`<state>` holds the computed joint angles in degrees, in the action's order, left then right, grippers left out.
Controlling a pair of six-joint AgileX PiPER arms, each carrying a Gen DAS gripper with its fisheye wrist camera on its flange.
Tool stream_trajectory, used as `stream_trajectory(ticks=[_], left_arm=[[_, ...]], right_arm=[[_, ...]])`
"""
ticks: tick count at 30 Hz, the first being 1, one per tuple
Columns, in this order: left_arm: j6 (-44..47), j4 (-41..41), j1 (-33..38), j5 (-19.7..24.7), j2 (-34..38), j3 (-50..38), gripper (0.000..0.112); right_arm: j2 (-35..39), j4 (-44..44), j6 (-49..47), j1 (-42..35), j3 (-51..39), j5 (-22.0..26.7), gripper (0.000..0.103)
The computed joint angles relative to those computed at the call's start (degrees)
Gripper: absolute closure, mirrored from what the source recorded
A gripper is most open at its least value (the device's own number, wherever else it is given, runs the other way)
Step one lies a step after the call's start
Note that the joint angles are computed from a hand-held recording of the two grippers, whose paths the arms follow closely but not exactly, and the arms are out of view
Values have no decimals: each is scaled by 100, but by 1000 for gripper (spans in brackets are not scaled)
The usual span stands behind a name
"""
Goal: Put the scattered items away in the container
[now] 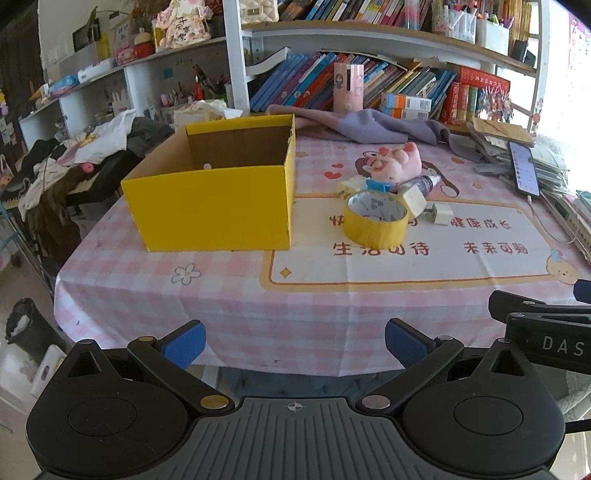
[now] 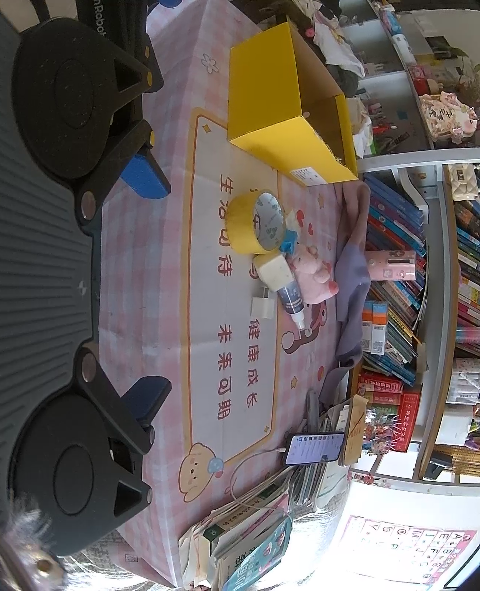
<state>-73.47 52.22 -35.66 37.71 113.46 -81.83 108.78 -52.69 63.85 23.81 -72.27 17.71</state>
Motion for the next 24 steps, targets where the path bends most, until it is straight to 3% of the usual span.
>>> stream_trajectory(ticks=[7, 24], left_arm=[[98, -82, 86, -265, -28, 56, 9], [189, -29, 96, -136, 73, -103, 9]], right_arm=[[58, 105, -100, 9, -122, 122, 0], [113, -5, 14, 10, -168, 136, 0]])
